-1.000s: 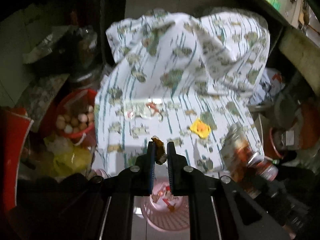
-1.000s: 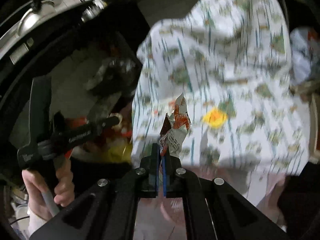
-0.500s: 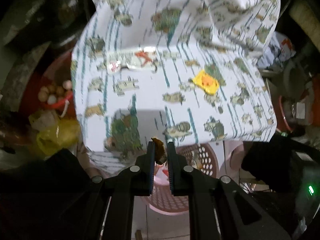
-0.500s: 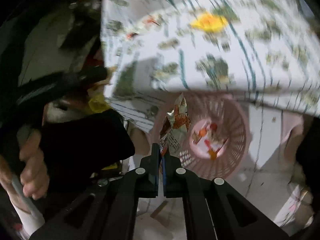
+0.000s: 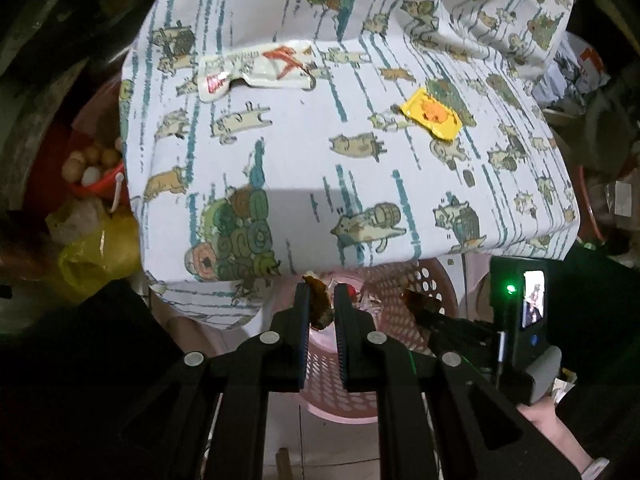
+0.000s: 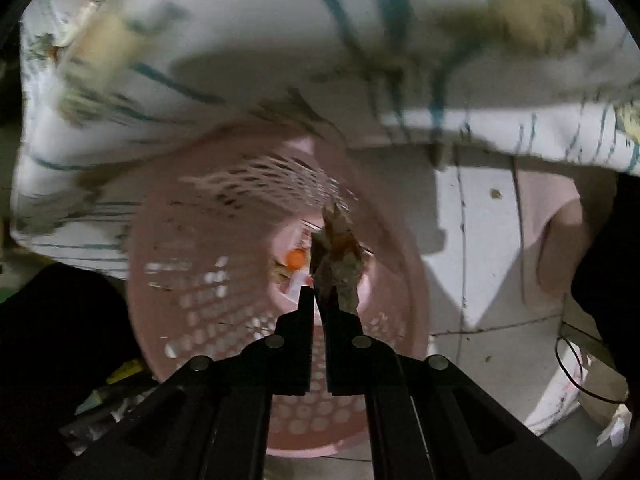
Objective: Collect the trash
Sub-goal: 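Carry the wrapper and scrap down into the pink basket and open both grippers, then raise both open grippers from the basket back above the cloth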
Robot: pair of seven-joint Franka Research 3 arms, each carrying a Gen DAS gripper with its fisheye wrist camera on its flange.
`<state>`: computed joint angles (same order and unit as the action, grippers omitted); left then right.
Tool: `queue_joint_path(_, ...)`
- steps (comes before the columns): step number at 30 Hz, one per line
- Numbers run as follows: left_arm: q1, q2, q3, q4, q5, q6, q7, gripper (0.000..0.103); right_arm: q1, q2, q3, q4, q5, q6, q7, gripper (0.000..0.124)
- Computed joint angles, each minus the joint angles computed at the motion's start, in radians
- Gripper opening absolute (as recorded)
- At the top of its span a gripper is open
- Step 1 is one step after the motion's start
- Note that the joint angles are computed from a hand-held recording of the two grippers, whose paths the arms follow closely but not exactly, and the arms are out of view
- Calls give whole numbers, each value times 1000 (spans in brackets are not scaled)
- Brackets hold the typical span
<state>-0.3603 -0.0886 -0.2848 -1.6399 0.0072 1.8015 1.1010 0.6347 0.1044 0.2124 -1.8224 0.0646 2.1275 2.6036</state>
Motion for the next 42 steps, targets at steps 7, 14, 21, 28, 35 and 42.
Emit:
queue_joint_path(7, -12, 56, -6, -22, -77, -61, -4, 11, 1, -5, -2, -8, -16, -4, 6, 7)
queue_joint_path(14, -35, 122, -24, -56, -83, -102, 12, 11, -9, -39, -4, -24, -15, 19, 38, 7)
queue_joint_path(21, -46, 156, -32, -98, -87, -82, 34, 34, -25, -70, 4, -55, -2, 53, 46, 7)
queue_joint_path(28, -81, 170, -49, -63, 4, -73, 45, 87, -28, -69, 9, -54, -9, 58, 41, 7)
queue_joint_path(35, -99, 133, -50, -28, 116, -55, 8, 81, -19, -59, 12, -15, -71, 12, 75, 7)
queue_joint_path(42, -96, 76, -49, 41, 179, -115, 14, 80, 26, -52, 24, 167, -286, -180, 174, 7)
